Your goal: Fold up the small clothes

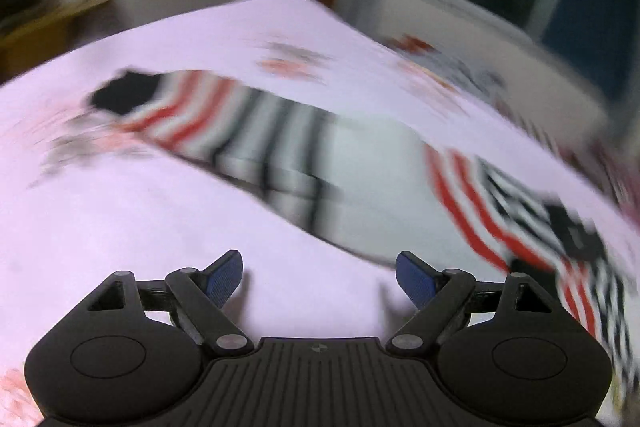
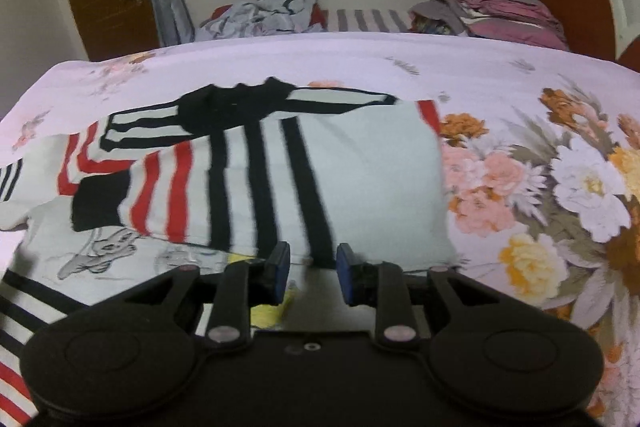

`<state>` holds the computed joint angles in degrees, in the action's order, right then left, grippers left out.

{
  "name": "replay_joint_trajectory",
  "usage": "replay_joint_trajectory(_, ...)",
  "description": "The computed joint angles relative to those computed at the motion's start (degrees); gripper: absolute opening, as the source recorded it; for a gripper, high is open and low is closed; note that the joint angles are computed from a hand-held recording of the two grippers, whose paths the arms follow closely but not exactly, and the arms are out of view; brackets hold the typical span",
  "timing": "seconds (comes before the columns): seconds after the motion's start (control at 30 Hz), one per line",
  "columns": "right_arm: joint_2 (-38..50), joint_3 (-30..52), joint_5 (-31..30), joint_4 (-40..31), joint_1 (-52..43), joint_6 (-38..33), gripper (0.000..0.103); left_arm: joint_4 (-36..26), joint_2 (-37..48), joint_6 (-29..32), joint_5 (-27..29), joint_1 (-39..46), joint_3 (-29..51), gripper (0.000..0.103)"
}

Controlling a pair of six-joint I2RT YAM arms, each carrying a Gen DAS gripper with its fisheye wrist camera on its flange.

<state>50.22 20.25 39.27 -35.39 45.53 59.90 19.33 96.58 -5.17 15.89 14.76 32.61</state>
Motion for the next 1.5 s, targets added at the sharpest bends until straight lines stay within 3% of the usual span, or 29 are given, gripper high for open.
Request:
replay_joint_trajectory(0.07,3.5,1.3,0.1,2.3,-0.2,-0.3,0.025,-1.9,5.6,-2.7,4.0,5.4,5.7,0.072)
replay_joint_trajectory(0.2,10.4,4.6,-0.1,5.3,-2.2,1.4,0.025,-6.4,17.0,-4.8,8.6,11.3,17.9,0.072)
replay_joint_trajectory(0.4,22.2,12.9,2.2,3.5,-1.1,7.5,0.025,-10.5,28.6,-5.7,17.7,15.8,33.2,0.071)
replay_joint_trajectory(0.5,26.3,16.2,2.8,2.0,-0.9,10.7,0.025,-11.7,32.9,-7.6,20.5,17.1,39.3,0.064)
replay_joint_trajectory(0.57,27.5,17.2,2.6,1.3,-1.0,14.1,0.025,-12.7,35.3,-8.0,20.2,17.0,43.2,0.051)
replay_joint_trajectory(0.63,28.1,17.4,2.0,1.1,-1.2,17.5,0.024,-14.1,37.5,-8.4,20.0,16.8,47.0,0.044)
replay_joint_trajectory(0.73,28.4,16.7,0.6,2.4,-1.5,21.0,0.017,-16.8,38.4,-3.6,17.0,15.1,50.5,0.004)
replay_joint_trajectory(0.87,28.7,16.9,1.2,2.8,-0.3,23.1,0.012,-11.2,35.0,1.0,18.4,12.6,46.1,0.004)
replay_joint_trajectory(1.13,27.1,15.6,1.4,5.4,-0.6,21.0,0.012,-8.7,24.0,7.6,19.1,0.6,34.6,0.004)
replay_joint_trajectory(1.5,15.4,6.8,-0.8,10.0,-3.1,15.9,0.013,-5.4,10.2,10.5,11.6,-22.4,18.0,0.004)
